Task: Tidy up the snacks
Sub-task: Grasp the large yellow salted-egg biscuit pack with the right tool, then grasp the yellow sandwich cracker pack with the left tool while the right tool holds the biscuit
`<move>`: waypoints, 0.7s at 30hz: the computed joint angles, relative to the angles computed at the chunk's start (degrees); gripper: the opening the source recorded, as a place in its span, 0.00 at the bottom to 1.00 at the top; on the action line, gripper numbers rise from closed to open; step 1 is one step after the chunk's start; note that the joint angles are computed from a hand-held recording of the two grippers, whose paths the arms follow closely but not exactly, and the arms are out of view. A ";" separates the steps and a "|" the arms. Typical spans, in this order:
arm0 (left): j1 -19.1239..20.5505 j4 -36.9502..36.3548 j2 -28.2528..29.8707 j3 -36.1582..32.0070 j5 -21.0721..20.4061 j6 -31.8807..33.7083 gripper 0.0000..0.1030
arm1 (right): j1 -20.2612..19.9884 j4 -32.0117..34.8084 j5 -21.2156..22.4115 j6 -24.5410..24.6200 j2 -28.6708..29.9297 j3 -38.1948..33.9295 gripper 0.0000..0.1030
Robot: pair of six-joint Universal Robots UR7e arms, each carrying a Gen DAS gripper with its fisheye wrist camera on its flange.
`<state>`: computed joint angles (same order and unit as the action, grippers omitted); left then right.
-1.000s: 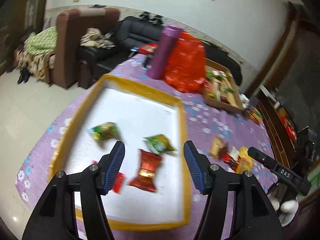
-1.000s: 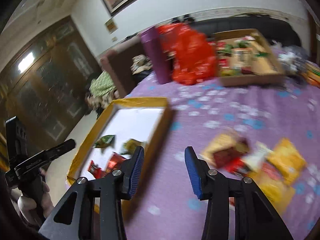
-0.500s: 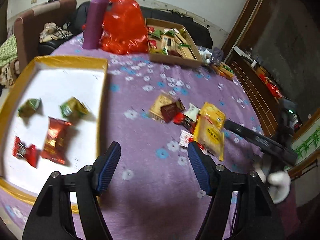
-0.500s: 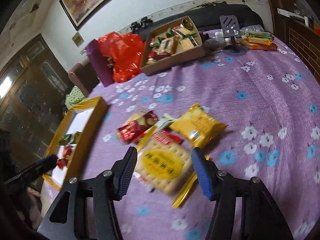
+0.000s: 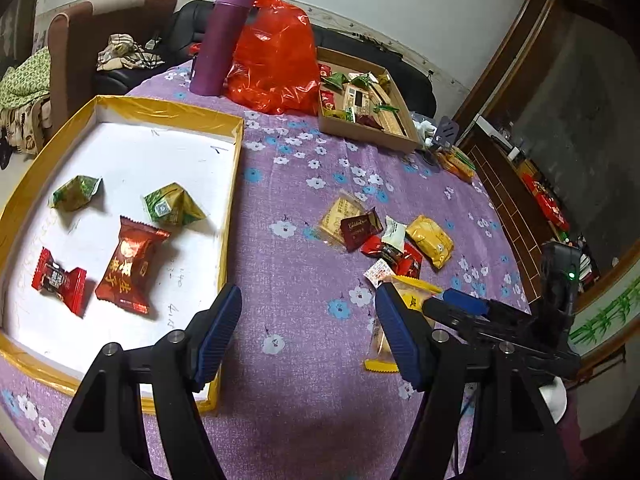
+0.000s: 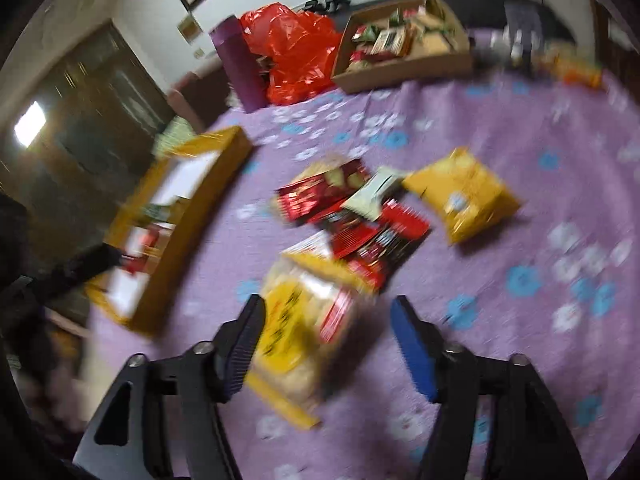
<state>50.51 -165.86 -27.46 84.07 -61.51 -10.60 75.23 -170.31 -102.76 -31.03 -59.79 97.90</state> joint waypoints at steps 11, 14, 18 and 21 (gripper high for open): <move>-0.37 -3.93 -0.93 2.40 2.37 1.91 0.67 | 4.27 -7.47 -12.22 7.64 6.75 -0.32 0.75; -0.41 -3.79 -0.94 2.53 2.54 2.40 0.67 | 5.05 -9.05 -14.95 6.03 7.93 -0.76 0.75; -0.43 -3.74 -0.93 2.51 2.85 2.46 0.67 | 5.04 -9.29 -15.74 4.60 7.44 -0.12 0.70; -0.49 -2.83 -0.59 2.11 2.86 2.59 0.67 | 3.96 -8.67 -13.83 4.93 5.30 1.64 0.69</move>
<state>50.02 -168.69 -28.05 86.18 -58.65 -8.02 79.18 -178.98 -116.59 -26.10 -54.50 99.54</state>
